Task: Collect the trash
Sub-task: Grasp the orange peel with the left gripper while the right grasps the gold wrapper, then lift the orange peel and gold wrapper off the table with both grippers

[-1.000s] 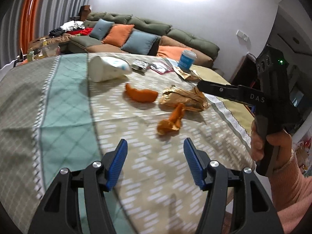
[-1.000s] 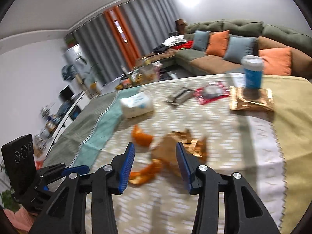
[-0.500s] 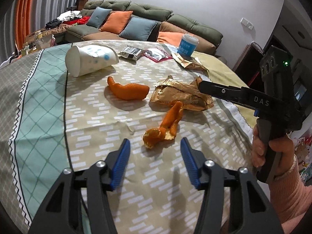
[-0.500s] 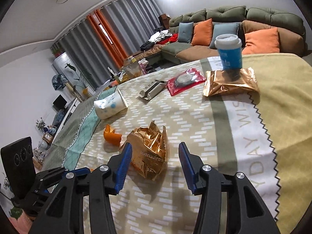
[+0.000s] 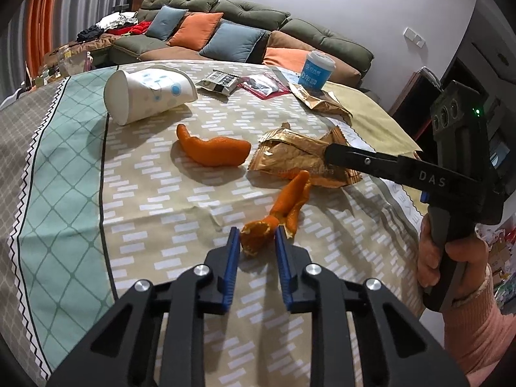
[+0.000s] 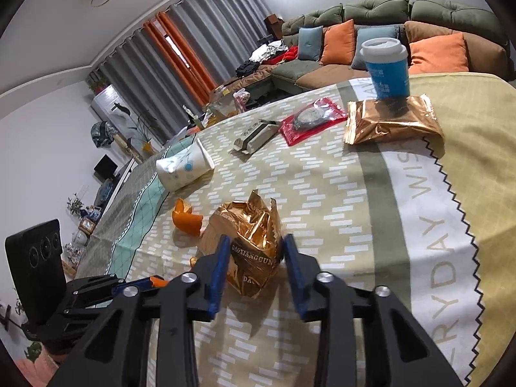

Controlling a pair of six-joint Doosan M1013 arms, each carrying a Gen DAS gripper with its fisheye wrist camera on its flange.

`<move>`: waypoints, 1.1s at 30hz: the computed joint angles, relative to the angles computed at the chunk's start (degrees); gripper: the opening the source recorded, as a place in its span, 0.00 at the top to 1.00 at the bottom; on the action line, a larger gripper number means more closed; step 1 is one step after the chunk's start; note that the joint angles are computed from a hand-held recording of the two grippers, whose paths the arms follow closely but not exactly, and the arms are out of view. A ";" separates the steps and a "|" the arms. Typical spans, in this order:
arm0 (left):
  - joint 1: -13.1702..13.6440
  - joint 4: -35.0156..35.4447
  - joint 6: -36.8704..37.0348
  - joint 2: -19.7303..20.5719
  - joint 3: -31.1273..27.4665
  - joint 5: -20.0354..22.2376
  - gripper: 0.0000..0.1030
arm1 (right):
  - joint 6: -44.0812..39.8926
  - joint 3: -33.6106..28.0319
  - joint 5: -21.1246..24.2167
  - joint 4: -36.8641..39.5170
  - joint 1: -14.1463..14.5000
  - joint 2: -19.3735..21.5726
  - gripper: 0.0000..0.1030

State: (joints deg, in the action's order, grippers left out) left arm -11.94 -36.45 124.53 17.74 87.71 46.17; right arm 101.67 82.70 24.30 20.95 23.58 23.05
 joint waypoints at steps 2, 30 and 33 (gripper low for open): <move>-0.14 0.05 0.52 -0.30 0.43 -0.89 0.79 | -0.87 0.00 0.04 0.71 -0.01 -0.01 0.70; 5.23 -7.71 7.17 -4.57 5.24 -1.53 0.73 | -8.65 0.41 -2.87 7.00 1.34 -1.34 0.73; 5.36 -7.55 7.57 -4.35 5.30 -1.38 0.66 | -9.69 0.10 -2.54 8.22 1.44 -1.01 0.73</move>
State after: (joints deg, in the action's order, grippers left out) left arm -6.58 -43.99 132.10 13.39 93.00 44.79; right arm 91.98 82.79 21.76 29.18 25.02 22.04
